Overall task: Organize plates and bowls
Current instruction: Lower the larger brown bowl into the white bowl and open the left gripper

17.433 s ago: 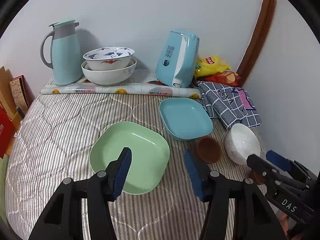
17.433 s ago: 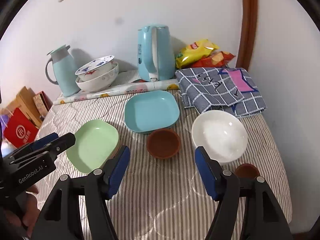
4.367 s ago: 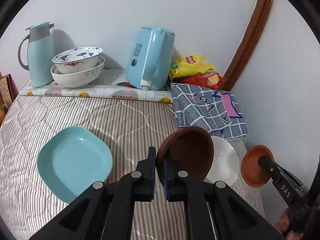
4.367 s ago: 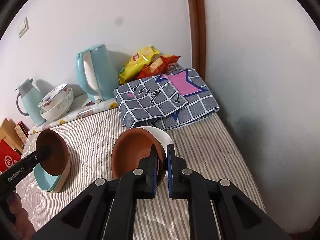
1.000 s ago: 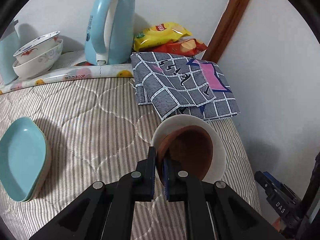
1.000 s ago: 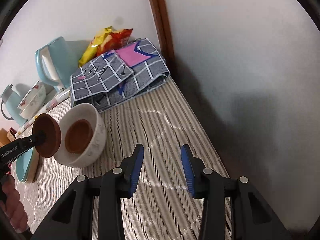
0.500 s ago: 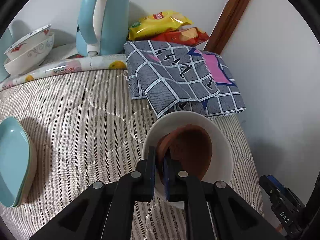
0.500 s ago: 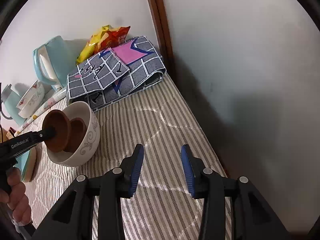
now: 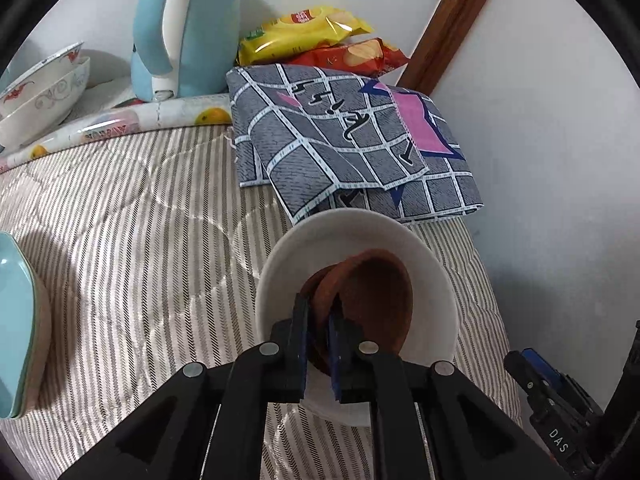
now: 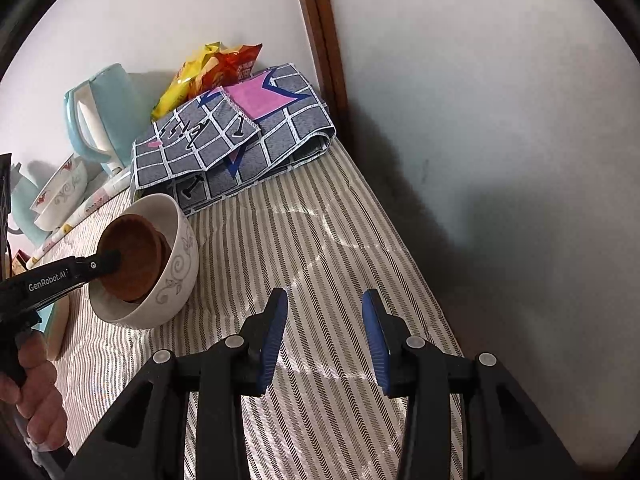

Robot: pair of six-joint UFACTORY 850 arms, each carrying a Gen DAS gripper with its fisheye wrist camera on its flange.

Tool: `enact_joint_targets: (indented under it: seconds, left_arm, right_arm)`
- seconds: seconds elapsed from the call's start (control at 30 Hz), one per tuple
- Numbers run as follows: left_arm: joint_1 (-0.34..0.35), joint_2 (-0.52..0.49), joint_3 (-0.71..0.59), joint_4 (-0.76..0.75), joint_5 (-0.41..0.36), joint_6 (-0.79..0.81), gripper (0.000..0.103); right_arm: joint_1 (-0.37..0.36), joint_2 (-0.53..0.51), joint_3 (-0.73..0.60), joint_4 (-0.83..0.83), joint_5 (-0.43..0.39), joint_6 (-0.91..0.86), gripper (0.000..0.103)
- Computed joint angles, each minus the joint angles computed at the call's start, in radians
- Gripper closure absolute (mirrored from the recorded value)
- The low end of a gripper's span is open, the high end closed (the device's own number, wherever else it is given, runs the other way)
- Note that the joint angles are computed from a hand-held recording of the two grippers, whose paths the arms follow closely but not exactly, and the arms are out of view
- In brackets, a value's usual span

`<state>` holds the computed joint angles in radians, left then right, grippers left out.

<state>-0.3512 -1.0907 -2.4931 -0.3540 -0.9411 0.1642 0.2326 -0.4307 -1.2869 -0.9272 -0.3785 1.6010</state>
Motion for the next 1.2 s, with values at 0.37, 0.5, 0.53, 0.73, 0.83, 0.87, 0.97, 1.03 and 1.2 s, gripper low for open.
enact_joint_targets:
  seconds: [0.37,0.5,0.53,0.73,0.83,0.87,0.97,1.03,1.2]
  left_arm:
    - [0.011,-0.006,-0.017,-0.065,-0.058,0.05,0.084]
    - [0.018,0.032,0.037,-0.093,-0.036,0.08,0.079]
    - [0.019,0.041,0.05,-0.098,-0.03,0.088,0.079]
    - [0.033,0.095,0.124,-0.116,0.007,0.111,0.076]
    - [0.045,0.126,0.168,-0.132,0.026,0.124,0.074]
    - [0.048,0.134,0.178,-0.133,0.032,0.124,0.073]
    - [0.056,0.15,0.198,-0.132,0.049,0.123,0.068]
    - [0.061,0.157,0.206,-0.13,0.057,0.117,0.066]
    - [0.072,0.166,0.223,-0.129,0.063,0.103,0.063]
  right_arm:
    - [0.013,-0.005,-0.015,0.053,-0.01,-0.055,0.064]
    - [0.025,-0.003,-0.027,0.044,-0.027,-0.057,0.064]
    - [0.028,-0.002,-0.03,0.043,-0.031,-0.058,0.064]
    - [0.05,0.006,-0.043,0.014,-0.056,-0.044,0.06]
    - [0.061,0.008,-0.053,0.002,-0.066,-0.04,0.058]
    - [0.064,0.006,-0.06,0.01,-0.072,-0.05,0.058]
    - [0.073,0.001,-0.081,0.015,-0.081,-0.07,0.057]
    - [0.077,-0.009,-0.105,0.026,-0.096,-0.095,0.057]
    - [0.092,-0.031,-0.155,0.0,-0.136,-0.11,0.05]
